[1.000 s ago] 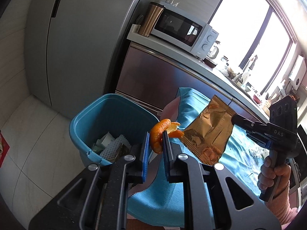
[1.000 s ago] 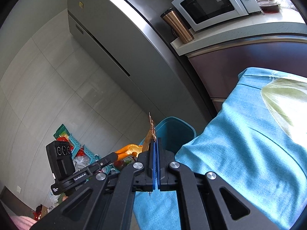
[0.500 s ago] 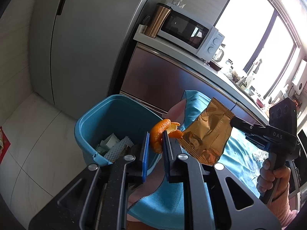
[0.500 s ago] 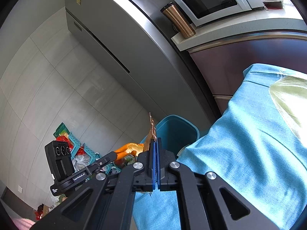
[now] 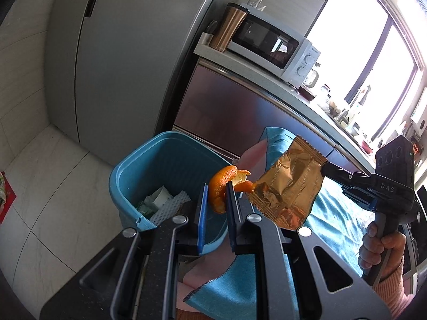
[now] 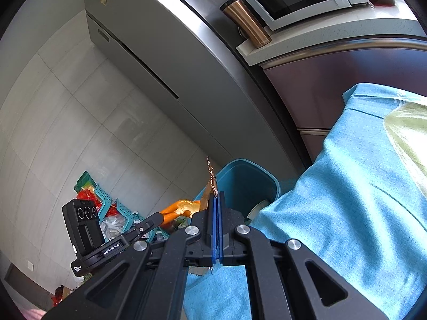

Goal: Collect trash
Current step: 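Carry the orange peel with the left tool while the right tool carries the gold wrapper to the bin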

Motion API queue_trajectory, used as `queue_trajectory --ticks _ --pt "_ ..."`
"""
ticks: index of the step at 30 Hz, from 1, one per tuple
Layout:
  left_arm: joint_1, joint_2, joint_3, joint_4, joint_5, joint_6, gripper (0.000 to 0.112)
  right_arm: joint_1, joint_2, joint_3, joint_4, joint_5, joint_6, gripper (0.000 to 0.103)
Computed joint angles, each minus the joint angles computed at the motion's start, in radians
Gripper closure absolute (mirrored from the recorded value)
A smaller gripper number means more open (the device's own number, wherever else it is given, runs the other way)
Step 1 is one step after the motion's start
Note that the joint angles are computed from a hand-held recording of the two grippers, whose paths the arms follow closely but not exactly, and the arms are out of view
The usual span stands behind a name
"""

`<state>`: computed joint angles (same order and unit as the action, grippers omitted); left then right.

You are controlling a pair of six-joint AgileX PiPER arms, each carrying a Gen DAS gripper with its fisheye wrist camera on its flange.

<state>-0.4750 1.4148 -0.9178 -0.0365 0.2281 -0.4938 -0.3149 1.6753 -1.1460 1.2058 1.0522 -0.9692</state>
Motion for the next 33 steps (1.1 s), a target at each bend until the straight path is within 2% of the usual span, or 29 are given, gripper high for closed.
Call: queue_trajectory --ticks 33 --pt "0.04 0.134 -0.02 -0.039 -0.046 0.006 0.099 0.088 0.108 -0.067 -0.026 -0.072 0.122 0.103"
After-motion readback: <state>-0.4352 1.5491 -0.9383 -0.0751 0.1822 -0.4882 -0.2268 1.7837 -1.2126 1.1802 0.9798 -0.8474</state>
